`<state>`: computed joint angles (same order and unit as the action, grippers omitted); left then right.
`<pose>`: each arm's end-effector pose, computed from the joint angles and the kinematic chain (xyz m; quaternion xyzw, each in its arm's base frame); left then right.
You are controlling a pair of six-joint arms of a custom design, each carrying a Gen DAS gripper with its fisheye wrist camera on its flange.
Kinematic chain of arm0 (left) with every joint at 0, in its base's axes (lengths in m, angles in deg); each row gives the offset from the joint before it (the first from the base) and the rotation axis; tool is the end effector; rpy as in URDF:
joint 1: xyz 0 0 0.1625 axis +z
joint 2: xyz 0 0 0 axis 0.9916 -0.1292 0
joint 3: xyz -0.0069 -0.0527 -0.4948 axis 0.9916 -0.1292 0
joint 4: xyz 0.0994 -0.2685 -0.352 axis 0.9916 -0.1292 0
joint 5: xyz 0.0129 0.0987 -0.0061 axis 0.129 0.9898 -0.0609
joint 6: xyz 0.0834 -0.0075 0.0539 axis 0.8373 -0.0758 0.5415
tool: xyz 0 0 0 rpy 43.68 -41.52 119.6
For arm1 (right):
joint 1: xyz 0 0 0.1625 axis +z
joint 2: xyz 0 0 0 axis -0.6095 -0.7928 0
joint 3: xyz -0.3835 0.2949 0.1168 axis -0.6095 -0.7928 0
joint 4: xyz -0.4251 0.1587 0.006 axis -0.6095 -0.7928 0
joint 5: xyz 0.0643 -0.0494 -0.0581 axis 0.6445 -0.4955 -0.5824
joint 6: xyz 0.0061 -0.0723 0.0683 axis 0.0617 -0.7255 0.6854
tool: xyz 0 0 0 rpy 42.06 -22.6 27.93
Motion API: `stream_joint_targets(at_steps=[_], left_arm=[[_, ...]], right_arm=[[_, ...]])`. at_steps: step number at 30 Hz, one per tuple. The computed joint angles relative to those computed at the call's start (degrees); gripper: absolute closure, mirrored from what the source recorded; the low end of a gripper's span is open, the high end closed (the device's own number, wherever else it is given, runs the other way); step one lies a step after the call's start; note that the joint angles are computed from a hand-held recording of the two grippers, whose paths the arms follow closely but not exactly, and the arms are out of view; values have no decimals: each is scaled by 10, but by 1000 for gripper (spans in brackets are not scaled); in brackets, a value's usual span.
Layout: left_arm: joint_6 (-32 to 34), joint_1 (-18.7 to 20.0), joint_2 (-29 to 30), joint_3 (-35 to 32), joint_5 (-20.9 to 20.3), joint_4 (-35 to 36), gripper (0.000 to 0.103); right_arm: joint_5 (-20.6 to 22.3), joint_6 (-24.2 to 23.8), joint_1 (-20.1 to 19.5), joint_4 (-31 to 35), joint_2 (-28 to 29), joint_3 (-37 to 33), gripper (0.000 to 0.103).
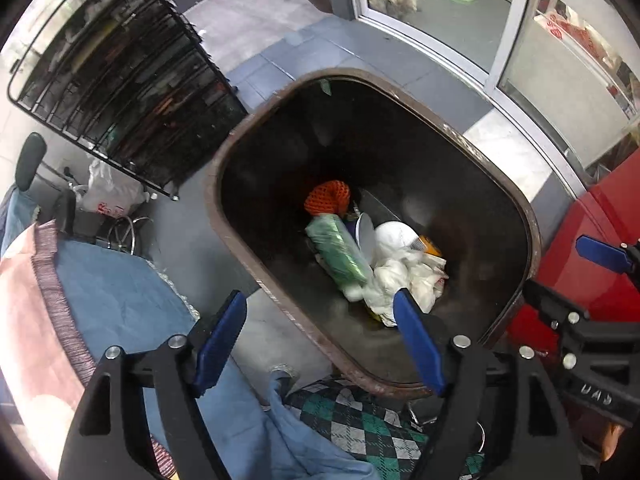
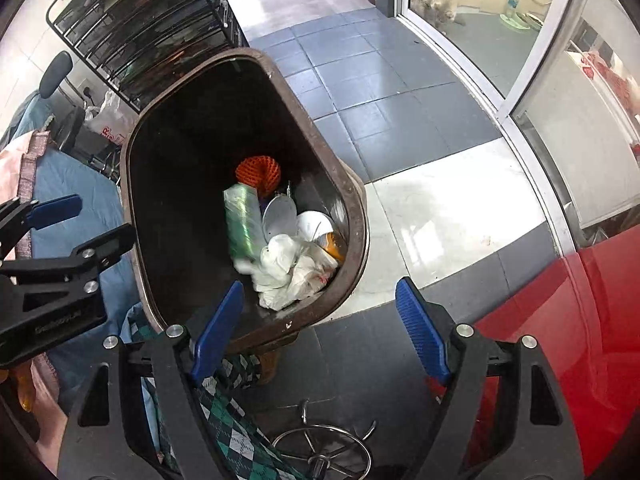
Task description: Collect trash
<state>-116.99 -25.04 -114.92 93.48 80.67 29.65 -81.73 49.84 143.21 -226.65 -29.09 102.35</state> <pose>-0.1990 -0.6857 0.1188 0.4906 0.7928 0.0282 0.3605 0.2190 -0.5673 0.0374 -0.2598 -0.8690 0.2707 0.3226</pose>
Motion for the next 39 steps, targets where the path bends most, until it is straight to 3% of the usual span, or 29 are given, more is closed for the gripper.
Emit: stream_joint_targets(at_steps=[4,7,9,11,14,18,24,32,35,39], left_arm=[[-15,1,-27,8,33,-2,24],[2,-5,-79,53,34,-57,24],[10,-8,-130,91,50,-102,23],[17,-7,-191,131,68,-151,13],[26,-2,-272,186,63,-229,9],[33,9,-386,256,3,-345,5],[31,22,-529,335,-62,-482,5],[114,-16,-650,433,-156,-665,5],[109,-24,-669,446,-169,-675,5],[103,-20,-688,450,-175,-663,5]], right_arm=[[-5,-5,8,-1,4,-7,25],[-13,-35,24,-32,12,-13,25],[-21,-71,43,-58,23,-27,25],[-25,-118,67,-96,40,-45,25],[-29,-225,109,-157,76,-93,20],[-29,-356,159,-258,126,-151,10],[9,-502,218,-348,186,-226,5],[7,-610,273,-404,253,-298,5],[-3,-635,286,-425,267,-315,5],[-2,-621,292,-426,263,-310,5]])
